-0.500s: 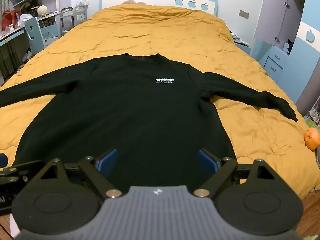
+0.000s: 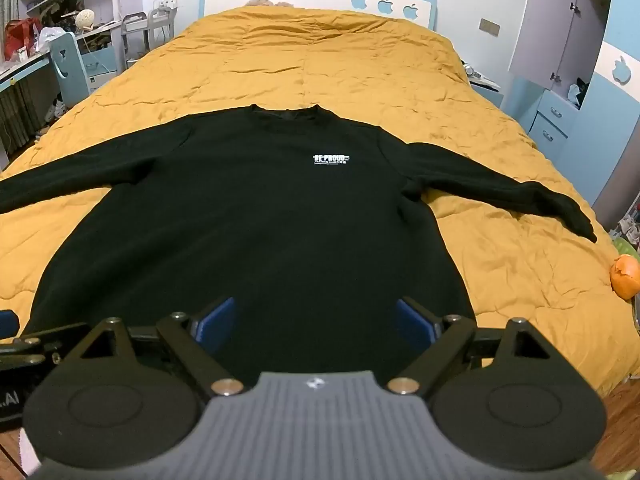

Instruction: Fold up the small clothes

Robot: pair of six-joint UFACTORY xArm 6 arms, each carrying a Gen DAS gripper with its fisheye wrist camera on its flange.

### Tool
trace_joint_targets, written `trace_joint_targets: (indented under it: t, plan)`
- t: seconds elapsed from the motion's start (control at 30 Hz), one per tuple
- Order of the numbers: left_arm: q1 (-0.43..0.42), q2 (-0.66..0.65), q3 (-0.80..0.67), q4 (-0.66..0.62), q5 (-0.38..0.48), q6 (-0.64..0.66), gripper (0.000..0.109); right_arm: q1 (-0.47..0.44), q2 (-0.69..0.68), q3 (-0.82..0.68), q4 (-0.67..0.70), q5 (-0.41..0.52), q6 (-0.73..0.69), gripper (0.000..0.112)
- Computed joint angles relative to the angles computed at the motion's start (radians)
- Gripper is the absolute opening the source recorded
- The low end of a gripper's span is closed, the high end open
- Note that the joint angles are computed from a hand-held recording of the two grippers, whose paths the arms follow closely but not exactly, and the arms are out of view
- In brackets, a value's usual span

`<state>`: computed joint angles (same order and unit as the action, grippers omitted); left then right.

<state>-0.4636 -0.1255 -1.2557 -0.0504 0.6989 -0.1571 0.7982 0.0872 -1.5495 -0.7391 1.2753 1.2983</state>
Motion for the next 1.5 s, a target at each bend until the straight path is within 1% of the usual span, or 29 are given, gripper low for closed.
trace_joint_targets:
  t: [0.23,0.9,1.5]
  plan:
    - [-0.003,0.005,-0.010,0.014,0.012,-0.015,0.100,-0.002,0.005,-0.003,-0.003,-0.001,0.000,0.083]
    - [0.003,0.015,-0.020,-0.002,0.019,0.010,0.100,0.003,0.010,-0.010,-0.007,0.000,0.006,0.083]
    - [-0.003,0.020,-0.026,0.007,0.023,0.003,0.100,0.003,0.007,-0.008,-0.007,0.000,0.005,0.083]
